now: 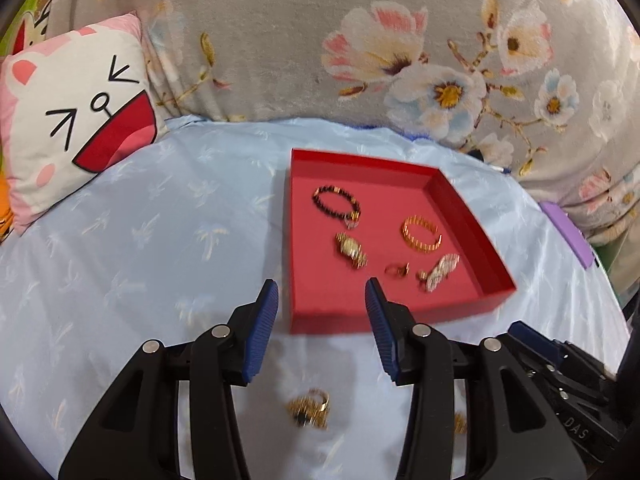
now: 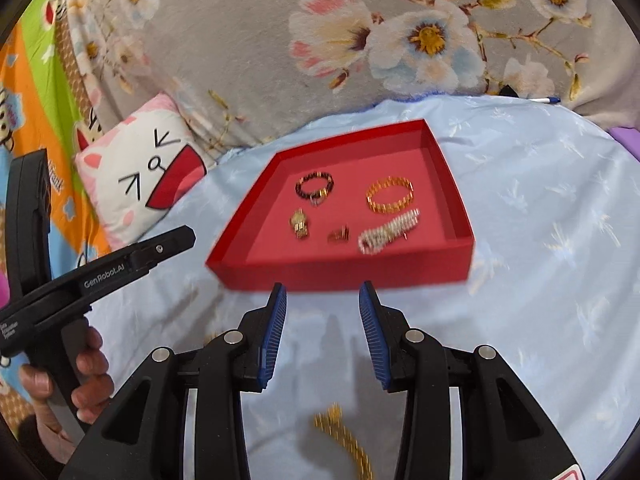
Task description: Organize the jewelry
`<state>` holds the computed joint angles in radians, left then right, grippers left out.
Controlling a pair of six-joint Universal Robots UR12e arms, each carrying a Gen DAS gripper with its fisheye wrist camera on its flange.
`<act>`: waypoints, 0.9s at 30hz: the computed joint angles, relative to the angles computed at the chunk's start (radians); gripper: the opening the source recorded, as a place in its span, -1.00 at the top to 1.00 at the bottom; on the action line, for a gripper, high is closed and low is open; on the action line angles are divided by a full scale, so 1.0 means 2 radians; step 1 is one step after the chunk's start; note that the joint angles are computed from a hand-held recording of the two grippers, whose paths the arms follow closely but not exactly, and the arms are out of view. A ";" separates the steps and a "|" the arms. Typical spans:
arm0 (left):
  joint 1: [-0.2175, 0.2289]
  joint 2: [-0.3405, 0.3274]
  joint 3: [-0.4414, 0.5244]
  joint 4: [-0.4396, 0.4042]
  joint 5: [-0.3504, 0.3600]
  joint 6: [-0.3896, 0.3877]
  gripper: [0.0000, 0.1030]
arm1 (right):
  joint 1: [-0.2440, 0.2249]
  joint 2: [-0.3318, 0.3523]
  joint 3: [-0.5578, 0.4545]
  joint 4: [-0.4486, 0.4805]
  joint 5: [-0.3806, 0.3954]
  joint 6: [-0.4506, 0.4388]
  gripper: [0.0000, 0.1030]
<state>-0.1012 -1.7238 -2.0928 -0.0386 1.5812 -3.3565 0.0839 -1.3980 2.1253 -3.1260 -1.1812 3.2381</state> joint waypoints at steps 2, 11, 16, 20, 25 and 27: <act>0.000 0.006 -0.014 -0.001 0.000 0.000 0.14 | -0.001 -0.010 0.014 0.006 -0.002 -0.005 0.25; -0.001 0.023 -0.062 -0.008 0.007 -0.020 0.14 | -0.003 -0.040 0.060 0.036 -0.015 -0.018 0.25; -0.004 0.026 -0.078 0.000 0.009 -0.027 0.14 | -0.003 -0.044 0.069 0.043 -0.024 -0.021 0.25; -0.010 0.025 -0.081 -0.002 0.017 -0.028 0.14 | 0.005 -0.041 0.063 0.049 -0.040 -0.029 0.25; -0.012 0.025 -0.081 0.001 0.020 -0.028 0.13 | 0.009 -0.034 0.054 0.057 -0.047 -0.034 0.32; -0.012 0.024 -0.081 0.001 0.020 -0.029 0.13 | 0.013 -0.031 0.049 0.062 -0.056 -0.038 0.38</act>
